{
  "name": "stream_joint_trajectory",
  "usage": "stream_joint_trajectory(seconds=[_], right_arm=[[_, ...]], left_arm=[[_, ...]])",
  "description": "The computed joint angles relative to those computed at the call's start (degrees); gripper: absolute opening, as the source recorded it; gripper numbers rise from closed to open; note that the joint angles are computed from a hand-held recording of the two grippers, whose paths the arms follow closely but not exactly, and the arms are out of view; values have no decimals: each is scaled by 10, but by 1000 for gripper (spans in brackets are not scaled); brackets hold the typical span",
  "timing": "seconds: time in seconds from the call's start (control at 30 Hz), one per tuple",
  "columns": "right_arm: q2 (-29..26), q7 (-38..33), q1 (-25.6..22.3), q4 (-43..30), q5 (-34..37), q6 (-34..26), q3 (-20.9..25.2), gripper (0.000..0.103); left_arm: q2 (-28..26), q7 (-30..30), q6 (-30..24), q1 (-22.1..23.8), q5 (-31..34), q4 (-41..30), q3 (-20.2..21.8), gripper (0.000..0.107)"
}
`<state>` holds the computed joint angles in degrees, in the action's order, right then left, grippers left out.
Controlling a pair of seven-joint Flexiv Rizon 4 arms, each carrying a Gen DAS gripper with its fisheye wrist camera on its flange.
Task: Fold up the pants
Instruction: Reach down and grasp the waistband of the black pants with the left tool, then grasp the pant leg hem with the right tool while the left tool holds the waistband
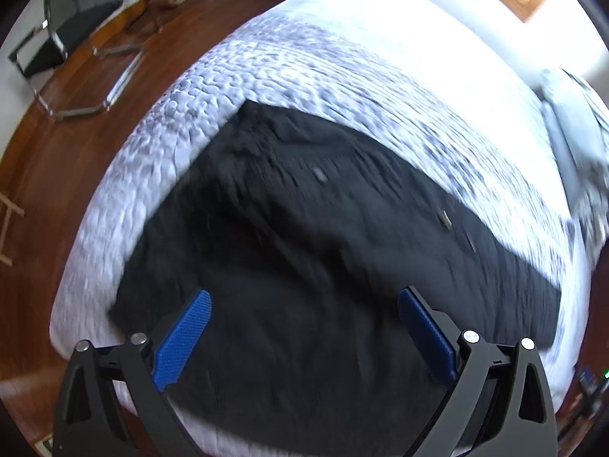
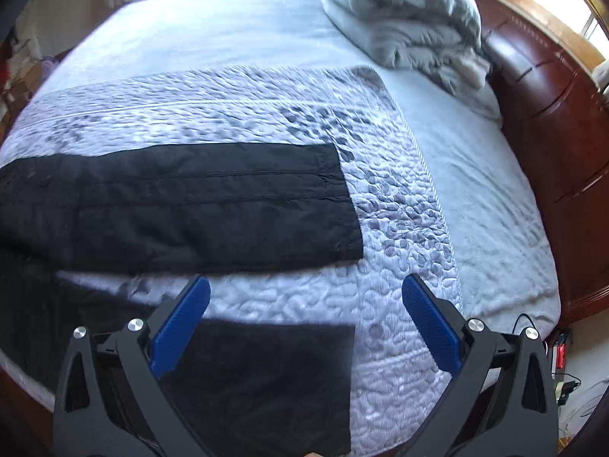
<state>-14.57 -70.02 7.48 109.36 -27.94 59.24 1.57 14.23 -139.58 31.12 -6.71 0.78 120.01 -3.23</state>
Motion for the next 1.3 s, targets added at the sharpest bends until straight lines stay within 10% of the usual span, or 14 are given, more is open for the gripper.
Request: stream_joint_trajectory(seconds=[0.23, 0.67, 0.8, 1.0, 1.3], right_arm=[[-138, -28, -1, -158, 63, -86, -8, 101], [-216, -66, 8, -242, 95, -96, -10, 101], [-228, -69, 10, -250, 100, -103, -10, 101], [-232, -77, 15, -246, 89, -91, -15, 101], [-273, -109, -16, -349, 145, -142, 6, 100]], left_arm=[[-115, 101, 121, 43, -190, 34, 63, 99], [-227, 106, 93, 75, -138, -20, 61, 99], [-248, 113, 41, 60, -103, -63, 51, 73], [-229, 121, 131, 45, -196, -11, 40, 17], [-256, 114, 126, 36, -156, -49, 41, 13]])
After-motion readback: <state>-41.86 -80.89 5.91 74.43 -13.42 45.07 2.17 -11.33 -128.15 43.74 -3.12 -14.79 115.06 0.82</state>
